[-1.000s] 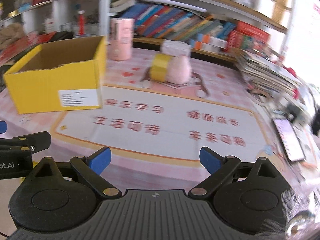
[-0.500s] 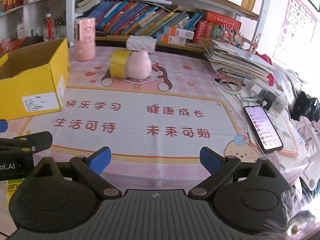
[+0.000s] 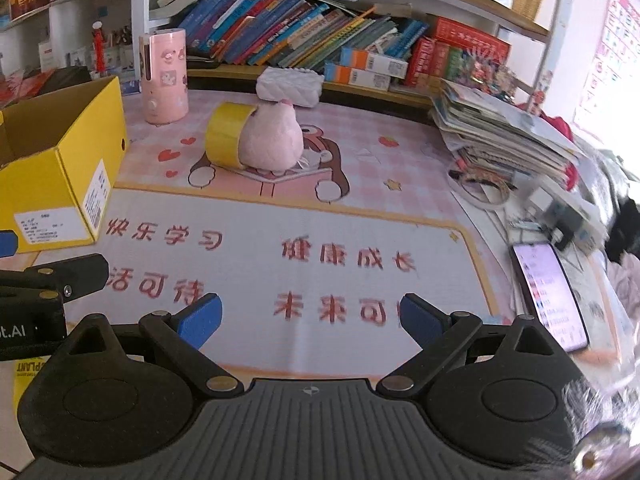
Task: Organize objects
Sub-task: 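Reach both open tools toward the yellow tape roll and pink plush pig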
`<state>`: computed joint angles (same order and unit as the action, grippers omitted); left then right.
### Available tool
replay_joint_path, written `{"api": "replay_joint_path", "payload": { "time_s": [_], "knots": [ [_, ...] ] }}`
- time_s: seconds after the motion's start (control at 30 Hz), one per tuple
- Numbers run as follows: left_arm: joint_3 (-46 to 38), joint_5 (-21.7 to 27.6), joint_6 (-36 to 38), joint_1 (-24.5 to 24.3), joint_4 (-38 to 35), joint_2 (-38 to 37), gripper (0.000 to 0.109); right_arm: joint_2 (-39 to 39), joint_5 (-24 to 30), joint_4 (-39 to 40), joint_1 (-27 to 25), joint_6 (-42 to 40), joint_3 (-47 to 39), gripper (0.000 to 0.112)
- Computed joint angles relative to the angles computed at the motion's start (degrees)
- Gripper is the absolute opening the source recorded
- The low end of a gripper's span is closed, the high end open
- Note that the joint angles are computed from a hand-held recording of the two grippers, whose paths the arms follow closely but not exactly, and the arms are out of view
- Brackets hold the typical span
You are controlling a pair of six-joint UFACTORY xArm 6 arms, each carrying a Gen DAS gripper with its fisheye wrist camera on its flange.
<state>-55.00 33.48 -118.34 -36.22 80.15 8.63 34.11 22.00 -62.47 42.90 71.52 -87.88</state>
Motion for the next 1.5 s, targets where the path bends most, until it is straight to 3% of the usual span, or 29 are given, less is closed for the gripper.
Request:
{"api": "replay_joint_path", "payload": {
  "time_s": [0.77,1.1,1.5],
  "knots": [
    [-21.0,6.6,10.2,2.1,-7.7,15.1,0.101,16.0,-11.7,28.1,-8.2,-35.8,-19.6,0.093],
    [-29.3,7.5,11.8,4.1,-8.0,21.0,0.100,23.0,-9.5,44.2,-8.5,-52.0,-29.9,0.093],
    [-47.1,6.7,22.2,8.0,-13.4,34.9,0.099,30.5,-4.6,55.9,-8.8,-64.4,-42.4,0.093]
  ]
}}
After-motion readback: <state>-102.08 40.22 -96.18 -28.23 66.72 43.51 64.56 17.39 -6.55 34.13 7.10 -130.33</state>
